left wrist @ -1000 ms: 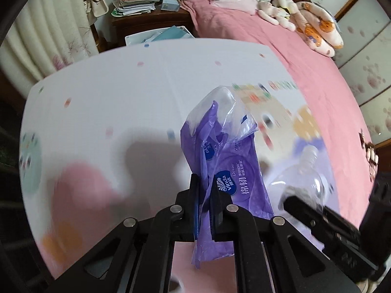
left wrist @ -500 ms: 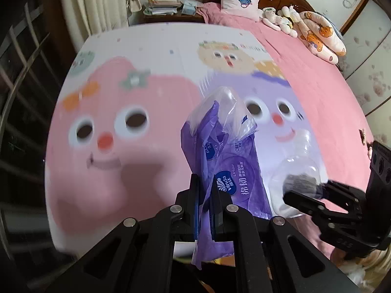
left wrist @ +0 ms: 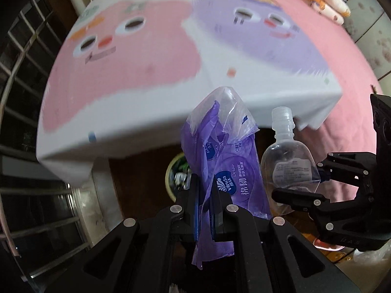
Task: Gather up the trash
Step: 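Carry the purple bag and plastic bottle down toward the bin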
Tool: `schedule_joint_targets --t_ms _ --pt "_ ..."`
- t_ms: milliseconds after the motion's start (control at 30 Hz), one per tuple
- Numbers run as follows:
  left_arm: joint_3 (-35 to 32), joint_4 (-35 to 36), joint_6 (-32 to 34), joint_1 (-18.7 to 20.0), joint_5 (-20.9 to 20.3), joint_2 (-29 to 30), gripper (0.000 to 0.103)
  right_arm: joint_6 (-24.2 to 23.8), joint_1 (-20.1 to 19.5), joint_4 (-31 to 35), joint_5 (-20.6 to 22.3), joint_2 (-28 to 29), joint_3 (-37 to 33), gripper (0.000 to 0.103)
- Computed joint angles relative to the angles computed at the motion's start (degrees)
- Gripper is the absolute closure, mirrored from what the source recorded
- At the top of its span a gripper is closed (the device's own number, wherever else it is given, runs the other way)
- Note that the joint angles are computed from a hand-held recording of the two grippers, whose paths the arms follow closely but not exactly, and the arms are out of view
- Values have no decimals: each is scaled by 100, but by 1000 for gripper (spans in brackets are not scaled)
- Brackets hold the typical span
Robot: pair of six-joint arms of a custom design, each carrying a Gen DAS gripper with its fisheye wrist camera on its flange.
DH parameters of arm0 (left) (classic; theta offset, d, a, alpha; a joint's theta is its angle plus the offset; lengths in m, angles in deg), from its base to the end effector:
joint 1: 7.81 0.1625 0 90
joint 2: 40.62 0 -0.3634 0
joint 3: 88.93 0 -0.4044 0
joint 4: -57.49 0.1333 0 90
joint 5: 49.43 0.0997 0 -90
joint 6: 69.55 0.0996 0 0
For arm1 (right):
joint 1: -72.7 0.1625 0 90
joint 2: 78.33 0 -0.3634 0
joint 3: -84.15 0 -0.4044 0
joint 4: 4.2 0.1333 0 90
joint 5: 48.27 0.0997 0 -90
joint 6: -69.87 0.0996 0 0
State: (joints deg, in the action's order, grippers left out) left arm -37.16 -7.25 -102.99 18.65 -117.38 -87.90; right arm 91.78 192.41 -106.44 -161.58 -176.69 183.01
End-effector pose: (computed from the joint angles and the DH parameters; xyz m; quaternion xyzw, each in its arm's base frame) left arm -0.5421 -0.4605 0.2682 0.2937 0.9034 0.0286 0.3112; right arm 0.3134 -0.3598 0.4492 0.0457 -0.9734 0.1777 0.1373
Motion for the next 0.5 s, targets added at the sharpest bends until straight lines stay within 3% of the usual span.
schedule_joint_targets --t_ms 200,333,500 --pt "1788 -760 -158 124 -45 -806 97 -2 -392 -473 98 -363 1073 76" --pt "2927 -1550 -42 273 -85 -1193 97 -467 -829 -1133 -2 -530 1891 76" --pt "4042 -2589 178 551 -47 -1397 97 -1066 -1663 -2069 5 -514 2750 76"
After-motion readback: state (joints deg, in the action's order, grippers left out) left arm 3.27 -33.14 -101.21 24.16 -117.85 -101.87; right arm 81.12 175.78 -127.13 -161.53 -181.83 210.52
